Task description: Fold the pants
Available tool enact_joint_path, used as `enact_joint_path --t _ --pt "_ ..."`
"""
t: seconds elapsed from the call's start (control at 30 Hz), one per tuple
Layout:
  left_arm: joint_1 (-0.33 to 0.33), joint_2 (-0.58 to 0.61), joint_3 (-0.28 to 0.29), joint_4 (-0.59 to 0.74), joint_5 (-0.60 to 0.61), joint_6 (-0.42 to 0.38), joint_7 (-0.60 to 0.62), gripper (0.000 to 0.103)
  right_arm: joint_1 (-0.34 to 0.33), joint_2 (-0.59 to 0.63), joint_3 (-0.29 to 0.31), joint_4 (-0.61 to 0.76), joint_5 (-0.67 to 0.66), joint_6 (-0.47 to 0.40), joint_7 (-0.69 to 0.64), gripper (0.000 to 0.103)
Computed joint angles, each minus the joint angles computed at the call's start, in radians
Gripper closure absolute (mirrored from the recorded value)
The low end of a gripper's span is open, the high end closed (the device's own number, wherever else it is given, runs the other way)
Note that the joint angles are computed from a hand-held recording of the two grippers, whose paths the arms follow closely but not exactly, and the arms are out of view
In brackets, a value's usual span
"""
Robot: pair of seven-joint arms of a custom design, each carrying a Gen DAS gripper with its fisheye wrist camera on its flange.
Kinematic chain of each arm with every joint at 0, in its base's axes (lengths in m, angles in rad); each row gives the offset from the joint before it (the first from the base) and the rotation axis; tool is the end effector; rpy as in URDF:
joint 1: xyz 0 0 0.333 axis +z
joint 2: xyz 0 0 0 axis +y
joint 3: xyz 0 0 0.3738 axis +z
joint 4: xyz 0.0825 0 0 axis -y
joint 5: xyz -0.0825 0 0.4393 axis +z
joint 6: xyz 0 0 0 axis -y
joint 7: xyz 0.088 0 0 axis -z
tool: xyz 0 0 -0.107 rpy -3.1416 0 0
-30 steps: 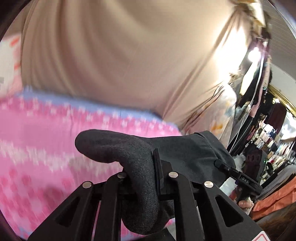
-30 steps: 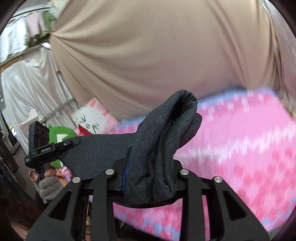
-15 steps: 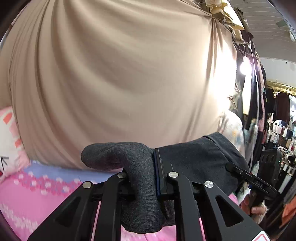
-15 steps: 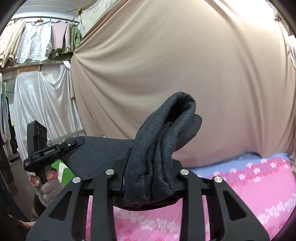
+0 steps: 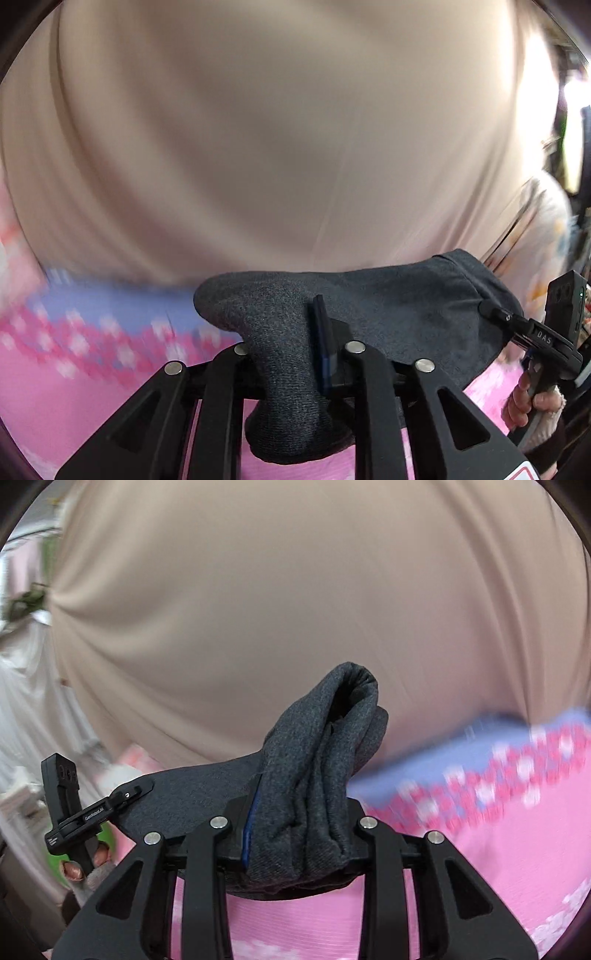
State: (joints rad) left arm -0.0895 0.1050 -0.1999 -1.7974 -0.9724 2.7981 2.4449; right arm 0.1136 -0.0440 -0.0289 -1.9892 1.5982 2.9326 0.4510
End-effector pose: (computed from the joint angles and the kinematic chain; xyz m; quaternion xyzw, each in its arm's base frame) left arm 0.6787 -0.1548 0.6142 -0.4860 0.7092 -0.4802 0.1738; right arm 0.6220 -0.0116 0.5795 -0.5039 0.6498 -0.1956 0.5344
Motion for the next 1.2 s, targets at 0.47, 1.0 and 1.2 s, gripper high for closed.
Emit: enact_joint_path --t 0.47,1.0,1.2 --pt "0.103 0.2 0.021 0.035 0.202 -0.259 -0.381 0.031 -0.098 0.133 0.037 -0.104 -0.514 -0.018 0.478 0.03" --pt "0.133 0.191 0.051 0.078 0.19 -0.665 -0.499 0.082 -0.084 0.054 -0.011 -0.163 -0.593 -0.238 0.573 0.067" --pt "0.183 0.151 0.047 0.046 0.052 -0.672 -0.414 0.065 -0.04 -0.027 -0.065 -0.231 -0.595 -0.153 0.609 0.042"
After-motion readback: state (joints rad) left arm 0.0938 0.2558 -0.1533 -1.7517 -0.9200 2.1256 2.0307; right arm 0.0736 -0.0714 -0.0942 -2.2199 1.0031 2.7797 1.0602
